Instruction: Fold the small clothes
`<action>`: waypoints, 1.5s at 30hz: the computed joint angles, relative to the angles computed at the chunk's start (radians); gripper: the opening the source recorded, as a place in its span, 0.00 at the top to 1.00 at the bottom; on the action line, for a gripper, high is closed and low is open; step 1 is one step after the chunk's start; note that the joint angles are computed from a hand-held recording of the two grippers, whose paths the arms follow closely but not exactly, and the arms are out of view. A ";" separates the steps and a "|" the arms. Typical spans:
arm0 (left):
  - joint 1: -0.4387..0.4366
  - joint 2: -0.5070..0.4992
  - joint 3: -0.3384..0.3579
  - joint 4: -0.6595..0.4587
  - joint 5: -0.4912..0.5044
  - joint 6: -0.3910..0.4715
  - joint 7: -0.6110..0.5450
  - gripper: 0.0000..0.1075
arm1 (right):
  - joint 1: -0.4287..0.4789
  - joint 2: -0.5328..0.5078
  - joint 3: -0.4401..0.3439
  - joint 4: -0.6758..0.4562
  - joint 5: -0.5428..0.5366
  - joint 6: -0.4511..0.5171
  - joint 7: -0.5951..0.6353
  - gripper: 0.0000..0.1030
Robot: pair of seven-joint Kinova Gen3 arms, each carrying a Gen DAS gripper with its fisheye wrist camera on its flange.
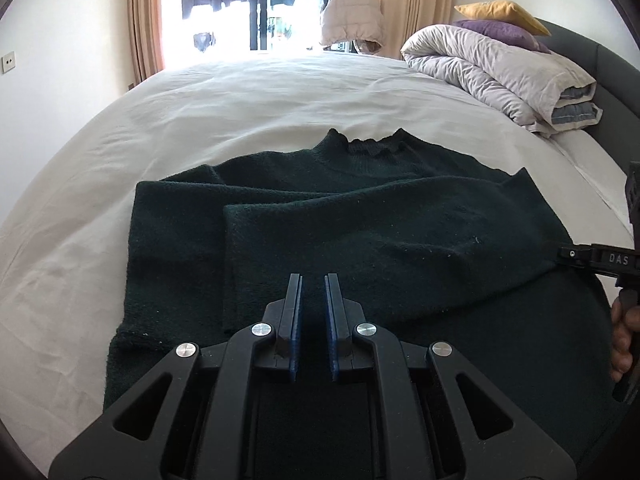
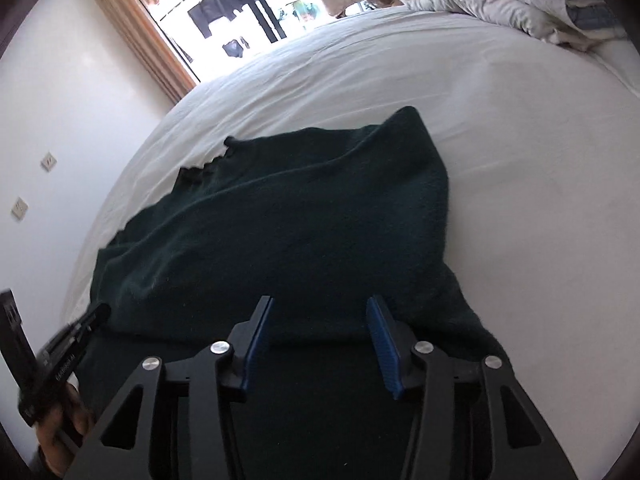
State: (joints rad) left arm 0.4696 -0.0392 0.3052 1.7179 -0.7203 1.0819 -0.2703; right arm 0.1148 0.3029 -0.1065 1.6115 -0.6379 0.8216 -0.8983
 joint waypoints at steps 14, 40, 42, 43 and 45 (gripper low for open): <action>0.006 -0.043 -0.010 0.003 0.053 0.027 -0.006 0.91 | 0.105 0.081 0.000 -0.059 -0.115 -0.065 -0.087 1.00; 0.331 -0.076 0.257 -0.152 -0.043 0.629 0.205 0.91 | 0.208 -0.397 0.354 0.401 -0.180 0.178 0.486 0.32; 0.335 -0.102 0.299 -0.120 -0.016 0.641 0.226 0.91 | 0.238 -0.419 0.393 0.400 -0.184 0.209 0.552 0.32; 0.337 -0.108 0.327 -0.107 -0.006 0.655 0.238 0.91 | 0.249 -0.430 0.413 0.398 -0.173 0.218 0.573 0.32; 0.348 -0.109 0.388 -0.082 0.012 0.697 0.276 0.91 | 0.260 -0.441 0.439 0.390 -0.157 0.228 0.595 0.32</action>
